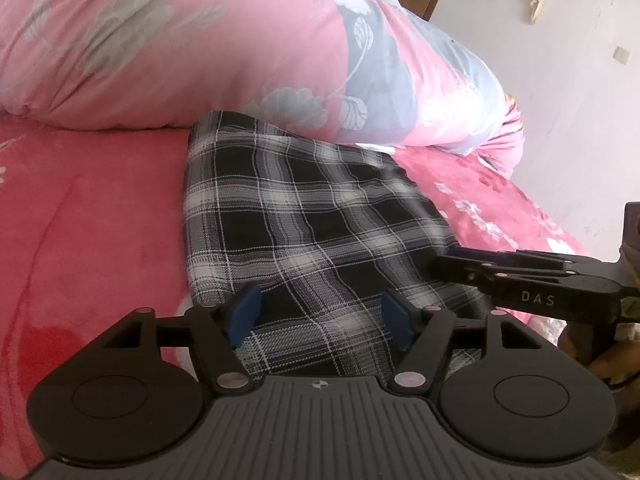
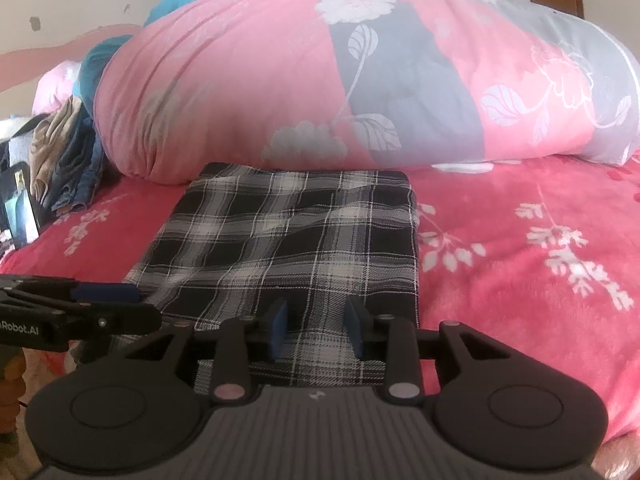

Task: Fold clothes
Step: 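Press both grippers on the folded plaid shirt and smooth it flat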

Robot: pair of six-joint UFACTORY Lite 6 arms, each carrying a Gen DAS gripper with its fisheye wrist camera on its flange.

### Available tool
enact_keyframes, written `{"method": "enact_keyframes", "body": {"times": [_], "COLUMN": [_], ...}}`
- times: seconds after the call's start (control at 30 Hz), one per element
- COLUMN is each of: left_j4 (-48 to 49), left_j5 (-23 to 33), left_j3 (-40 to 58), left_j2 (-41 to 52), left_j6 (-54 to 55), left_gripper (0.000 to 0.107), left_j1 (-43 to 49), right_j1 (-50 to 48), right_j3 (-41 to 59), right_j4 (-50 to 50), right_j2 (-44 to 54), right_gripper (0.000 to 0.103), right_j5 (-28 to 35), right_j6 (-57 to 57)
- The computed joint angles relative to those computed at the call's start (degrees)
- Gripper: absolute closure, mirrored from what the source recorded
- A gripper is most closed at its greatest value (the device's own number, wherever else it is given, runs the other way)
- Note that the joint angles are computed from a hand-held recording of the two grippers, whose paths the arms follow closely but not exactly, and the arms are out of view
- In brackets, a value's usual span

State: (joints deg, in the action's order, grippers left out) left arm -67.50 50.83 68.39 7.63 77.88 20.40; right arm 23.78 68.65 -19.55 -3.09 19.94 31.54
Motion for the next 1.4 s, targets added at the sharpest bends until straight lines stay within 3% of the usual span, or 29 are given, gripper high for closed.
{"method": "enact_keyframes", "body": {"times": [0.33,0.87,1.1,1.4], "left_j4": [0.5,6.5,9.9,12.9], "left_j5": [0.1,-6.7,-7.8,-8.0], "left_j3": [0.8,0.3,1.7,2.8], "left_j2": [0.6,-1.9,-1.7,-1.9], "left_j6": [-0.3,-5.5,-8.7,-10.7], "left_gripper": [0.038,0.034,0.030,0.016], "left_j1": [-0.1,-4.9,-6.2,-7.0], "right_j1": [1.6,-7.2,-9.0,-8.9], "right_j3": [0.4,4.0,2.8,2.9], "right_j4": [-4.9,14.7,14.4,6.8], "right_j2": [0.6,-2.6,-4.1,-4.9], "right_gripper": [0.061,0.061,0.060,0.060], "right_j5": [0.9,2.0,3.5,7.4], "right_j6": [4.8,-10.8,-10.4,-2.0]}}
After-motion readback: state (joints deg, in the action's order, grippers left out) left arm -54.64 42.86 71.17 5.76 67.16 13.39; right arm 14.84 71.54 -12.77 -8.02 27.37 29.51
